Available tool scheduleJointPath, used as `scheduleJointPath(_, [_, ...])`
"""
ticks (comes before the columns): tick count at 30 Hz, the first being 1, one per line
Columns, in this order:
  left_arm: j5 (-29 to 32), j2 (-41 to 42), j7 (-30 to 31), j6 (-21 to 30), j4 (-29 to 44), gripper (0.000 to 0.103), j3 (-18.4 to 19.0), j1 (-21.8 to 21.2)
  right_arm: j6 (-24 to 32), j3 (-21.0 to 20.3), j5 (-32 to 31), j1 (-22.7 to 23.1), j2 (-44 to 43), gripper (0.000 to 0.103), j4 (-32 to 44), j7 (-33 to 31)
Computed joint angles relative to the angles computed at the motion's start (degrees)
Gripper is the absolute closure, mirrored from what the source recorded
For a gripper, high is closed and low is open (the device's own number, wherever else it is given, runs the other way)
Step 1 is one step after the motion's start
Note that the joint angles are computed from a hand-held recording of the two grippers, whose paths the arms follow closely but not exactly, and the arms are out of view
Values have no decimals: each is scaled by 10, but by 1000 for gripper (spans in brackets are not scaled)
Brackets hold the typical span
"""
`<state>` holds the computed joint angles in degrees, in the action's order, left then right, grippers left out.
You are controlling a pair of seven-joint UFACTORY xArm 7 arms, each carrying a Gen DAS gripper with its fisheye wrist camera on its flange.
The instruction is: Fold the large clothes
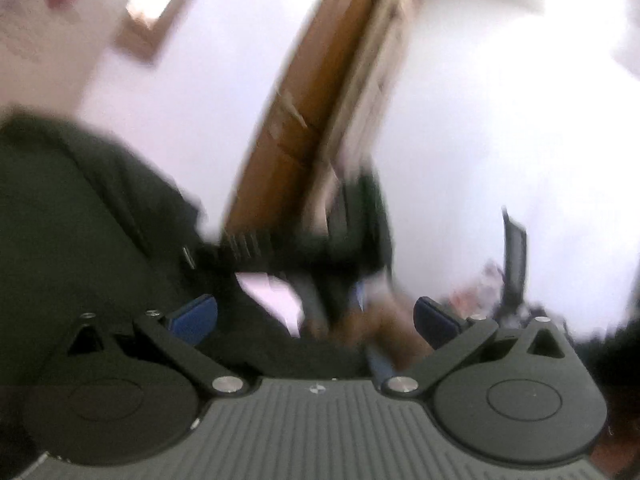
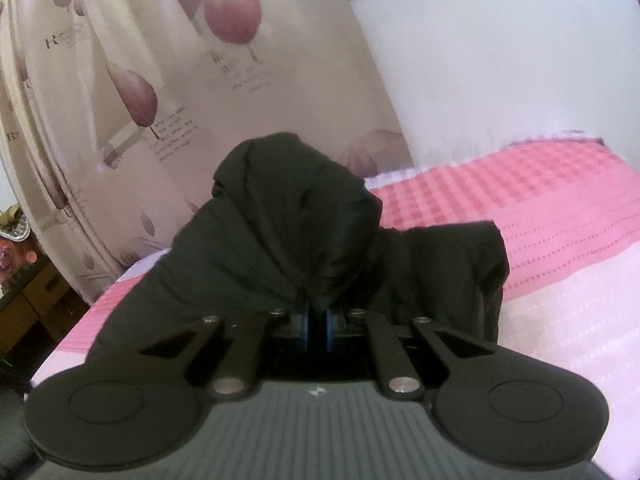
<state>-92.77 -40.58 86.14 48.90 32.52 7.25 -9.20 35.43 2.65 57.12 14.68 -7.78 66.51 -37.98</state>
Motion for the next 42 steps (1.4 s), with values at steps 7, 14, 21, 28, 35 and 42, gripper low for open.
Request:
scheduleJointPath(7, [162, 107, -143, -102, 154, 0, 29, 72, -9, 0, -2, -3, -2, 95, -15, 2])
scheduleJointPath(14, [279, 250, -280, -6, 245, 0, 52, 105, -45, -2, -7, 4, -46, 45, -43, 44])
scheduleJointPath(21, [241, 216, -236, -8, 200, 0, 55, 113, 57, -36, -84, 9, -141, 0, -78, 152])
scheduleJointPath(28, [232, 245, -210, 49, 215, 0, 71, 129, 83, -42, -173, 12, -143, 1, -119, 189])
scheduleJointPath(35, [237, 275, -247, 162, 230, 0, 83, 168, 58, -57, -86, 37, -108, 0, -120, 115])
scheduleJointPath(42, [209, 253, -250, 172, 189, 12, 67, 196, 87, -58, 37, 30, -77, 24, -108, 33])
